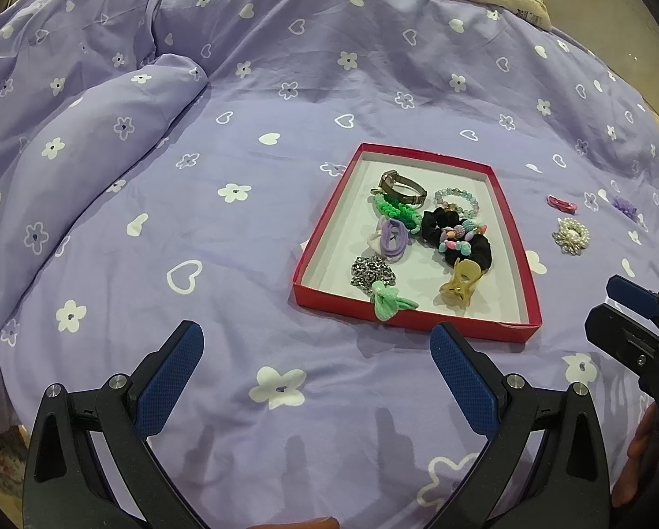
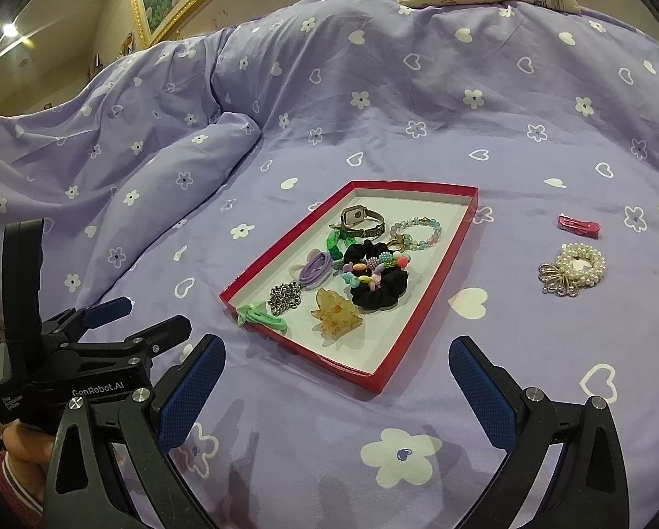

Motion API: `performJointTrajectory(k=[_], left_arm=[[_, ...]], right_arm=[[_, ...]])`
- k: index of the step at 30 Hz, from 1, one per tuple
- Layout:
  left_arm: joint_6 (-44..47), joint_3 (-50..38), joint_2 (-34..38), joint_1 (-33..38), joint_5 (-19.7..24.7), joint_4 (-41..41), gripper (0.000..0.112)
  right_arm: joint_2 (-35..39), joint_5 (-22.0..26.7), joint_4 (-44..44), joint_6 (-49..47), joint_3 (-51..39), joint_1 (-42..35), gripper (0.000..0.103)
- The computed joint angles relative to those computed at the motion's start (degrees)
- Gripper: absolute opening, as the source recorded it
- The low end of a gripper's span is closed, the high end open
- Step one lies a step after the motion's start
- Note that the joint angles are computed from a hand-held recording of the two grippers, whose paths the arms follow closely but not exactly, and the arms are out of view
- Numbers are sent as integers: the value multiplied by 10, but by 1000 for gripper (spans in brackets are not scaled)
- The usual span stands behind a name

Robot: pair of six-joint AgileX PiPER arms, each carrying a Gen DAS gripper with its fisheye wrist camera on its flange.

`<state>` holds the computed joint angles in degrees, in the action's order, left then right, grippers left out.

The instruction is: Organize jewelry

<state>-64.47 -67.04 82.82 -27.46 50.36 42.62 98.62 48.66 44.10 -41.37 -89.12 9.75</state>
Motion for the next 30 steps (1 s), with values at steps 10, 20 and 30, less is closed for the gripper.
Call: performJointTrajectory(k=[10,20,30], left_arm=[[-7,0,-3,-6,6,7,103],[-6,2,-5,-6,8,6,103],[-13,4,-4,-6,6,10,103]], right_arm=[[-2,2,6,-4,-2,-1,103],[-7,3,7,-3,0,1,103],[-6,6,10,-4,-3,-1,103]])
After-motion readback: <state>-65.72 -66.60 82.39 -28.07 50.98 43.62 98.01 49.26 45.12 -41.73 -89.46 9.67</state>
